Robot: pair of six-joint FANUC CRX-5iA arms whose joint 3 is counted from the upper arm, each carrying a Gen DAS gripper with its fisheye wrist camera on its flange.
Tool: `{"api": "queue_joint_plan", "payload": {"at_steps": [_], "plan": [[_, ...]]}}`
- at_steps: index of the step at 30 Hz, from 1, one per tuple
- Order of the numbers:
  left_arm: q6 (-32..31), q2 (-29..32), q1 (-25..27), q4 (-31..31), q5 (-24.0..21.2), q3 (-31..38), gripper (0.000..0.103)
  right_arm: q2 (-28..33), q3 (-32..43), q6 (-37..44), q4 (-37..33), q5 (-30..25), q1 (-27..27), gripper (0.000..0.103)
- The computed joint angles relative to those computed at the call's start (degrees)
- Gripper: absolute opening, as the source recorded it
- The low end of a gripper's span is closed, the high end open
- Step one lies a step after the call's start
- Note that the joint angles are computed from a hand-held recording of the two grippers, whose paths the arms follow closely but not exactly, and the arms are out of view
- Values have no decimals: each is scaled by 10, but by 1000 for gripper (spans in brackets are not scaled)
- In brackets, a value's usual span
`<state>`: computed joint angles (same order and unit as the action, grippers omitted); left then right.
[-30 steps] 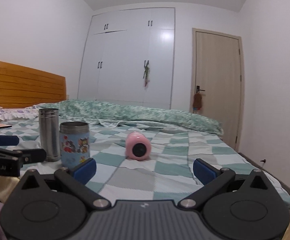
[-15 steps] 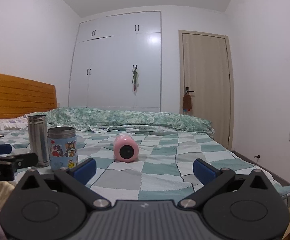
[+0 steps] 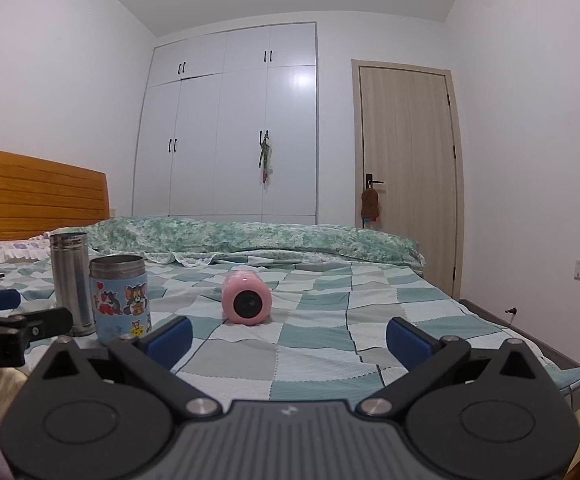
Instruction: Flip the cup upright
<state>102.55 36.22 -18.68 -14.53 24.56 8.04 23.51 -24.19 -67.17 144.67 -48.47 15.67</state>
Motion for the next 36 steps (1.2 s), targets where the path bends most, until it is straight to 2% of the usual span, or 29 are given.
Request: {"api": "queue_joint_plan", "payload": {"at_steps": [36], "plan": [[-1,0,1,3,9,-4,103,2,1,11,-7,-3,4,103]]}}
